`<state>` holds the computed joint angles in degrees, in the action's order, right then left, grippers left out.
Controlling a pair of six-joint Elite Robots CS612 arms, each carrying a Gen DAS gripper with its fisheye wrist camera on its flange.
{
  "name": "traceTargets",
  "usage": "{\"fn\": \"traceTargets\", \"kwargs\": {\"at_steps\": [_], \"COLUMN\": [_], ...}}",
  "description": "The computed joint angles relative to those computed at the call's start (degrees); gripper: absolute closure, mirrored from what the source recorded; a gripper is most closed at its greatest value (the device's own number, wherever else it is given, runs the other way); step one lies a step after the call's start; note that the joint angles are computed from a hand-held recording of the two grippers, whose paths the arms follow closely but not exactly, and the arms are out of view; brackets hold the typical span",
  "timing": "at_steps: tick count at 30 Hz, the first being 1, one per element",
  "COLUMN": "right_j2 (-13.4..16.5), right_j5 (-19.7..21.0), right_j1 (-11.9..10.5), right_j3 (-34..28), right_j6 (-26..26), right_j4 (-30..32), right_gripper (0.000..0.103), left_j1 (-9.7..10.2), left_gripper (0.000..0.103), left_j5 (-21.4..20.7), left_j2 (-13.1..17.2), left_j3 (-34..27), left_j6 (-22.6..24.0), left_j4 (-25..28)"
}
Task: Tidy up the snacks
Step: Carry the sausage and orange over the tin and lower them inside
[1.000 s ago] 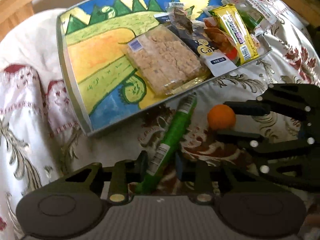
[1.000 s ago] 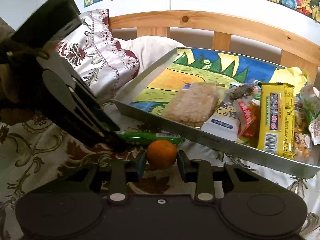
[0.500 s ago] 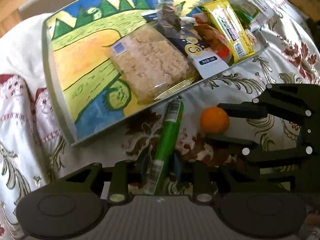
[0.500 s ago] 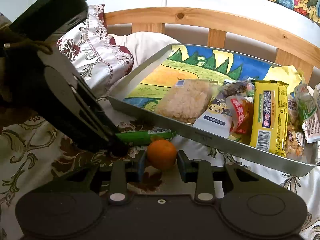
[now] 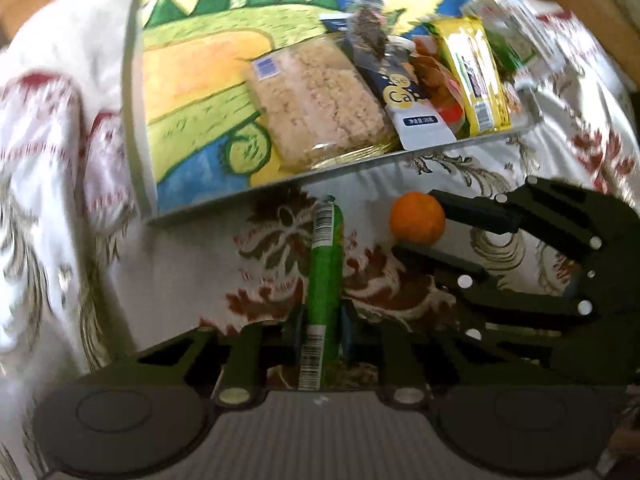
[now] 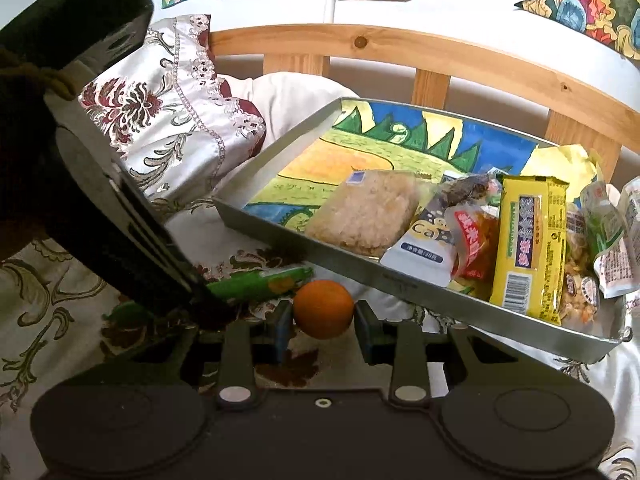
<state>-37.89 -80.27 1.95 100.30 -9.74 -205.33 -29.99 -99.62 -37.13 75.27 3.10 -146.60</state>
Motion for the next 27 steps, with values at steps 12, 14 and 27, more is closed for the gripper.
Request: {"fn": "traceTargets", "kwargs": {"at_steps": [12, 14, 27], "right_j2": [-0.4, -0.3, 0.6], "right_j5": [-0.7, -1.0, -5.8], "right_j1": [0.1, 0.1, -1.2], "right_j3": [0.4, 0.5, -0.2], "right_j6": [-0.5, -0.6, 3.4], "right_j4": [-3.0, -3.9, -12.3], "right_gripper": [0.067, 0.067, 0.067], "left_j1": [-0.02, 0.1, -0.32], "left_gripper": [0.084, 0.084, 0.084], "left_j5": [0.7, 0.8, 5.9], "left_j2": [-3.8, -4.2, 0.1], "left_j3": [6.2, 6.6, 0.4], "left_j6": [-12.1, -13.2, -16.8], "left_j4": [-5.2, -7.2, -17.4]}}
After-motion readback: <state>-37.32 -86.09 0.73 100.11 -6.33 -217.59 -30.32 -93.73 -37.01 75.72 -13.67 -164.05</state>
